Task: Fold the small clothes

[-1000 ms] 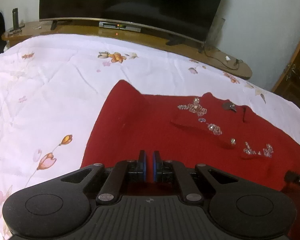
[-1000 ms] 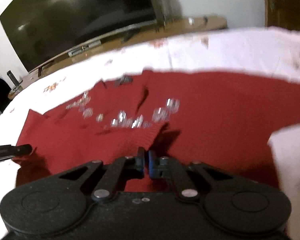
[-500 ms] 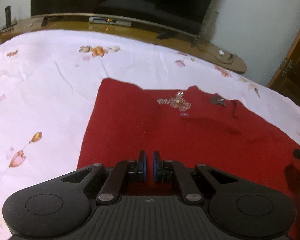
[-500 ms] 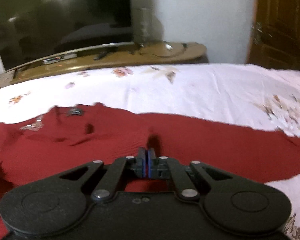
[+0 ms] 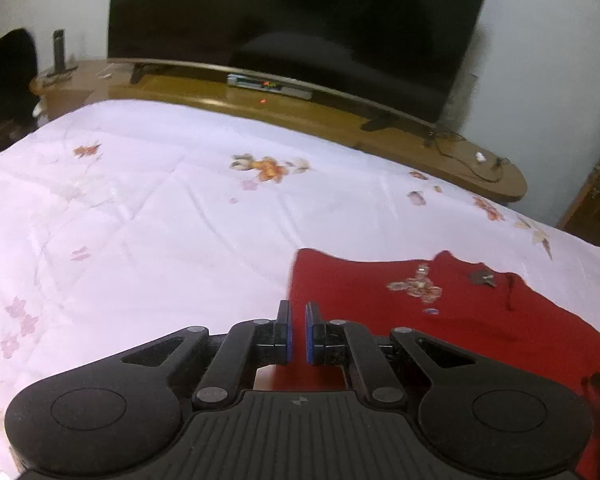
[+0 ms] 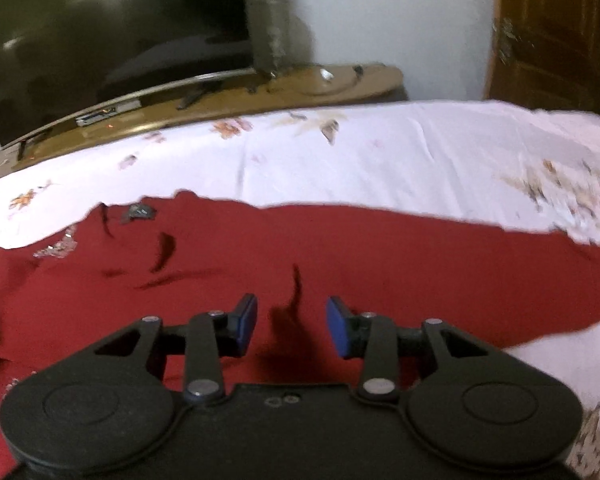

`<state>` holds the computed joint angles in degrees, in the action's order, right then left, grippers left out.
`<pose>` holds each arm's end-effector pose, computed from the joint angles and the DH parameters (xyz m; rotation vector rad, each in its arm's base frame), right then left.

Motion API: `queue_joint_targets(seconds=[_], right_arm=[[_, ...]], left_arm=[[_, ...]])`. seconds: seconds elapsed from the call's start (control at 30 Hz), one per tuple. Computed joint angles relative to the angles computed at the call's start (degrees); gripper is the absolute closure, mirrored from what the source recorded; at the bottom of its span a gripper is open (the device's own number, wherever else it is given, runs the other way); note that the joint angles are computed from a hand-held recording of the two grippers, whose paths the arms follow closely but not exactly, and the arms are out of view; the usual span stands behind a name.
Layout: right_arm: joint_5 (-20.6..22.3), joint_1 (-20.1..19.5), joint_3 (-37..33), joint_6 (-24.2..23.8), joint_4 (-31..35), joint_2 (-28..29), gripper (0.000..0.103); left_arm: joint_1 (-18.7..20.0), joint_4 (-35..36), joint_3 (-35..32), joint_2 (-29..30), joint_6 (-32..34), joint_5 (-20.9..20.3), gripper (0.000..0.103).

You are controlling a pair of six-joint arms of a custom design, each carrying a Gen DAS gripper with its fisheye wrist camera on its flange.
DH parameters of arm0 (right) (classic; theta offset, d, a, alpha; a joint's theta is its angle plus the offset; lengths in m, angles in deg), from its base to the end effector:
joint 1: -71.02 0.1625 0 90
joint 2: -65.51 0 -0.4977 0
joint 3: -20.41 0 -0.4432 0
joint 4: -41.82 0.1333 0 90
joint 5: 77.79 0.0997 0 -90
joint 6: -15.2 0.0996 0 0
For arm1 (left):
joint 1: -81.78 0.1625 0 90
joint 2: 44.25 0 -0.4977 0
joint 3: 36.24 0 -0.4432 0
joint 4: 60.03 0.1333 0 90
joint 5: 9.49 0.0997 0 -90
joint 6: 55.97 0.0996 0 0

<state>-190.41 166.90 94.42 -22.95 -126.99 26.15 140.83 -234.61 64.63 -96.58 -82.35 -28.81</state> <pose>0.1852 -0.8706 0.2297 0.7311 -2.3363 0.8152 -0.1638 -0.7152 0.2563 -0.3809 2.0150 -1.2500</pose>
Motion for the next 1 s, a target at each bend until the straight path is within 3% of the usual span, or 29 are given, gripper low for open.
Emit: queue_joint_targets(seconds=[0.1, 0.13, 0.17, 0.23, 0.33, 0.37, 0.47, 0.63, 0.83, 1.0], right_arm=[[-0.3, -0.2, -0.5, 2.2, 3.4, 0.1, 0.064], [0.1, -0.4, -0.8, 3.3, 5.3, 0.1, 0.071], [0.7, -0.5, -1.1, 4.5, 7.1, 0.2, 0.086], [0.2, -0.4, -0.7, 3.8, 5.2, 0.5, 0.096], [-0.8, -0.4, -0.6, 3.2, 3.2, 0.9, 0.093], [-1.8, -0.3, -0.8, 2.9, 1.7, 1.2, 0.077], [-0.9, -0.7, -0.7, 3.9, 2.7, 0.2, 0.081], [-1.4, -1.5, -0.3, 3.5, 0.2, -1.7, 0.077], [-3.4, -3.3, -1.5, 6.9, 0.9, -2.9, 0.071], [-3.0, -3.8, -0.5, 6.1, -0.3, -3.8, 0.066]], left_arm=[[0.2, 1.1, 0.2, 0.1, -0.9, -0.4, 0.099], [0.3, 1.2, 0.2, 0.4, -1.1, -0.9, 0.099], [0.4, 0.7, -0.1, 0.7, -0.8, -2.0, 0.099], [0.5, 0.0, -0.9, 1.9, 0.4, -3.5, 0.099], [0.8, 1.8, -2.0, 3.3, 0.6, -5.2, 0.099], [1.0, 4.2, -2.4, 3.5, -0.9, -5.5, 0.099], [1.3, 9.6, -2.9, 3.5, -5.7, -5.8, 0.099], [0.1, 5.8, -4.6, 5.4, -0.1, -5.8, 0.099], [-0.5, 6.0, -9.6, 9.3, 3.3, -10.3, 0.099], [-1.0, 7.4, -15.7, 14.4, 6.0, -14.5, 0.099]])
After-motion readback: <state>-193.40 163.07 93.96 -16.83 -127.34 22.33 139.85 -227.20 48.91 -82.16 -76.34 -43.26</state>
